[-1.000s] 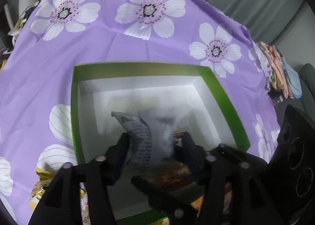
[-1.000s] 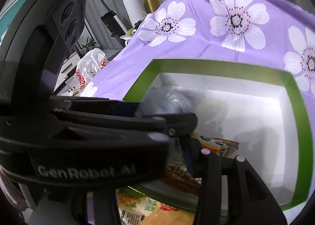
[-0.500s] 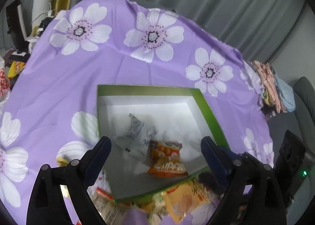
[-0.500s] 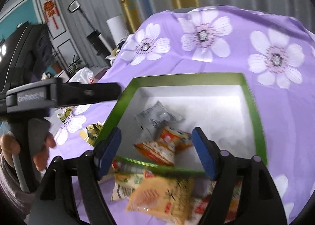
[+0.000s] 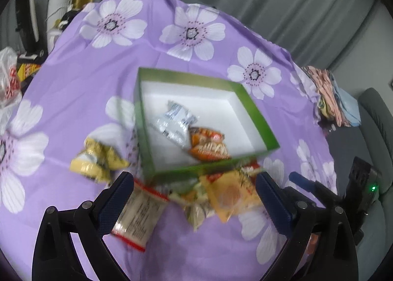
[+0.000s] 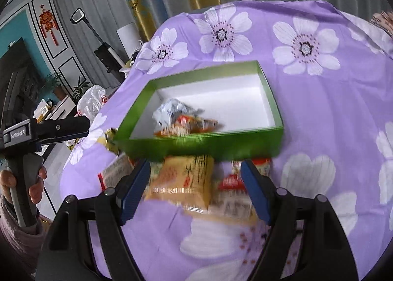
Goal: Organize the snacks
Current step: 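Withdraw the right tool and reach toward the yellow rice-cracker bag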
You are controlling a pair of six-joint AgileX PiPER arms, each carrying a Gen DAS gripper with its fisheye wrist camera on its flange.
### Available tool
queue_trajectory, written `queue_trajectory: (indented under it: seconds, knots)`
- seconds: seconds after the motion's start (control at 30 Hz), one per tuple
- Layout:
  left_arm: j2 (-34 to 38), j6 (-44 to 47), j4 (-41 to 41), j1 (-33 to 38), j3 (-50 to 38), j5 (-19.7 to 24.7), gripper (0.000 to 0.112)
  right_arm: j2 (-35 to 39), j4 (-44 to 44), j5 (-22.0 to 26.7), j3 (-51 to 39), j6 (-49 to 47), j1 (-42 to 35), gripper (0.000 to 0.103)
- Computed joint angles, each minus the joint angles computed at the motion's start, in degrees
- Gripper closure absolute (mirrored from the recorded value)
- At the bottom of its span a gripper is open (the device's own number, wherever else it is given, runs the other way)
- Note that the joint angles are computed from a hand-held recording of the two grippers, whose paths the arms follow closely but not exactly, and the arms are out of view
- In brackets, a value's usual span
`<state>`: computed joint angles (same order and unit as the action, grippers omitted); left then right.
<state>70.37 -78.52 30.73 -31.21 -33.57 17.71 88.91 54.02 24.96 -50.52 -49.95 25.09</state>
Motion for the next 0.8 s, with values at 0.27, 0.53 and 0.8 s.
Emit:
queue_trajectory:
  seconds: [0.27, 0.53, 0.8]
  knots:
    - [-11.9, 1.5, -6.4, 4.7, 10.9, -1.0, 0.013, -2.5, 4.8, 0.0, 6.4, -4.6, 0.2, 0.027]
    - [-12.2, -7.7, -1.2, -0.9, 12.5, 0.3, 0.013, -4.1, 7.9, -0.2, 8.7, -6.3, 2.3, 0.027]
    - [-2.9, -17.6, 8.2, -8.6, 7.8, -5.1, 0.013, -5.1, 8.0, -1.5, 10.7, -7.0, 2.6, 0.027]
